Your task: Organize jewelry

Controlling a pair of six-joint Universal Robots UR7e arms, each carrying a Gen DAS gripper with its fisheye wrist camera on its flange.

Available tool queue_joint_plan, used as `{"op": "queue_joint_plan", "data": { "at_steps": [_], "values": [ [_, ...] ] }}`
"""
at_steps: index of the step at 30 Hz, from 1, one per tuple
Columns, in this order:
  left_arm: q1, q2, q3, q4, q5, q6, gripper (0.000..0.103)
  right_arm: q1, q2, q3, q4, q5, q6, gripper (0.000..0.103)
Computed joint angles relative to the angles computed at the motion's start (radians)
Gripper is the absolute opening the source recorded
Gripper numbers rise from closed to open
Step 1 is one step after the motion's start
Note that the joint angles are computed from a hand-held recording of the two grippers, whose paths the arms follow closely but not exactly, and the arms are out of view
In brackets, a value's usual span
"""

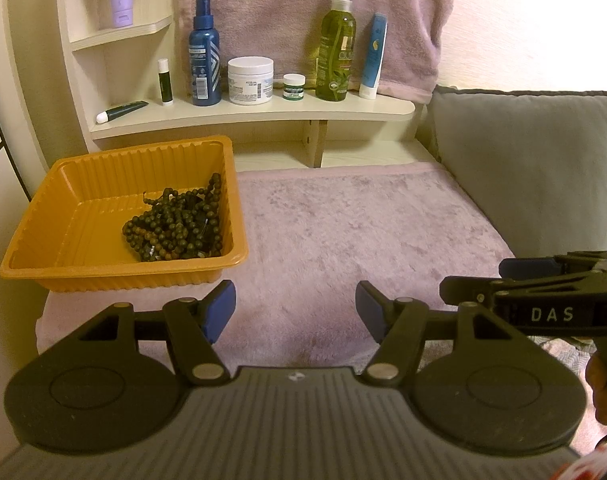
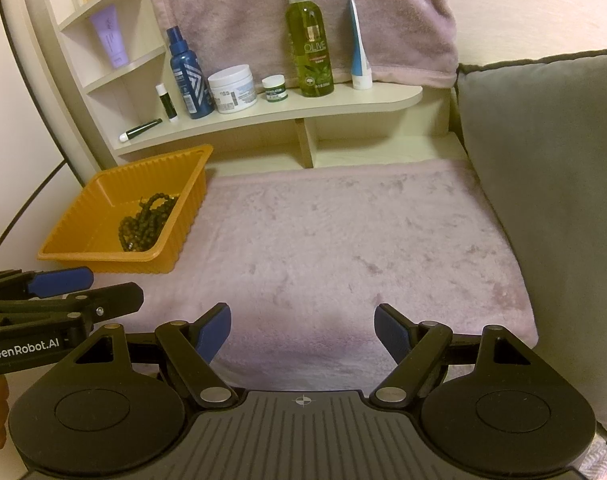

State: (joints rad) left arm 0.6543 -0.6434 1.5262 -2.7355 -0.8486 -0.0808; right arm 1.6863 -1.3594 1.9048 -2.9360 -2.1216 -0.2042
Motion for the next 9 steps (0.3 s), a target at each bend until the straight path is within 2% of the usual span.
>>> {"op": "queue_joint_plan", "data": {
  "at_steps": [9],
  "values": [
    [0.005,0.011,-0.021,0.019,0.000,-0.009,0.064,0.000,0.002,-0.002,0.001,-0.001,0.002,0.079]
  ]
}}
